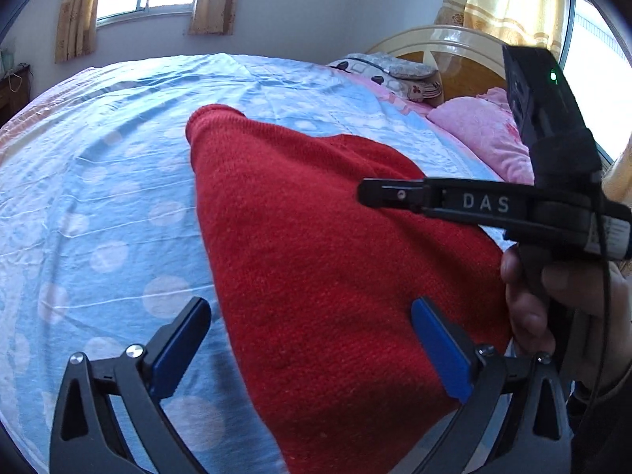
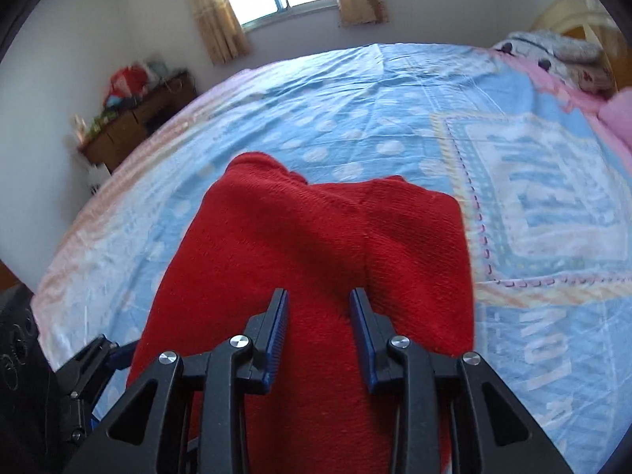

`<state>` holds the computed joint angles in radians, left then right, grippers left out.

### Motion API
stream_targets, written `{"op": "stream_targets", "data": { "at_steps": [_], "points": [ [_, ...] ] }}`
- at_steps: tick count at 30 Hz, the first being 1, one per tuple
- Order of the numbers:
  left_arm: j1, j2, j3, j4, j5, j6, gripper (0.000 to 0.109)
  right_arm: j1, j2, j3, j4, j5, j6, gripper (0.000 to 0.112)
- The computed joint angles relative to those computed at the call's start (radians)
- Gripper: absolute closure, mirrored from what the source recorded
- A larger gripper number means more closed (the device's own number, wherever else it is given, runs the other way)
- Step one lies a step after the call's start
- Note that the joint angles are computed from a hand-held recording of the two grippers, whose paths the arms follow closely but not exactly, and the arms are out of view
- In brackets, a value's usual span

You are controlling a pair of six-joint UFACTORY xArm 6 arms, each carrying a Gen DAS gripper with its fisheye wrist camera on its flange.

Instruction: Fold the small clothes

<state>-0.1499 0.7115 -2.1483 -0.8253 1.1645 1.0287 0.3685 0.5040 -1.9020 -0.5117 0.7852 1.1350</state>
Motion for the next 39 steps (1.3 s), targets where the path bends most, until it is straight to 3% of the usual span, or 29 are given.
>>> {"op": "stream_targets", "data": {
  "at_steps": [2,4,7,10,16,18,20,22,23,26,31,35,39],
  "points": [
    [0.000,-0.004,0.006,0.000,-0.001,0.004,0.006,-0.006,-0.027,0.046,-0.007,-0.028,0.020,0.087],
    [-0.002,-0.015,0.021,0.001,-0.007,0.011,0.006,-0.003,-0.036,0.051,-0.032,0.004,0.029,0.087],
    [-0.010,-0.041,0.066,0.003,-0.047,0.038,0.006,-0.013,-0.055,0.095,-0.040,-0.045,0.055,0.087],
    [-0.018,-0.071,0.117,-0.002,-0.090,0.069,0.006,-0.003,-0.032,0.054,-0.068,0.000,0.037,0.087],
    [-0.017,-0.071,0.119,-0.007,-0.099,0.078,0.006,-0.038,-0.137,0.220,-0.118,-0.183,0.206,0.085],
    [-0.017,-0.058,0.099,-0.002,-0.087,0.066,0.006,-0.043,-0.159,0.234,-0.171,-0.154,0.277,0.082],
    [-0.016,-0.049,0.084,0.000,-0.076,0.059,0.006,-0.047,-0.159,0.221,-0.182,-0.091,0.306,0.067],
    [-0.016,-0.044,0.077,0.001,-0.071,0.054,0.006,-0.054,-0.140,0.194,-0.132,-0.052,0.272,0.067],
    [-0.016,-0.044,0.077,0.001,-0.071,0.054,0.006,-0.066,-0.127,0.193,-0.066,-0.081,0.216,0.067],
    [-0.016,-0.038,0.066,0.002,-0.064,0.050,0.006,-0.067,-0.106,0.179,-0.034,-0.088,0.168,0.085],
    [-0.006,0.014,-0.018,0.012,0.009,0.017,0.006,-0.073,-0.095,0.173,-0.032,-0.059,0.164,0.087],
    [0.007,0.071,-0.114,0.019,0.089,-0.038,0.006,-0.098,-0.131,0.245,-0.005,-0.134,0.159,0.075],
    [0.017,0.096,-0.152,0.005,0.124,-0.055,0.006,-0.130,-0.220,0.415,-0.007,-0.357,0.195,0.071]
  ]
}}
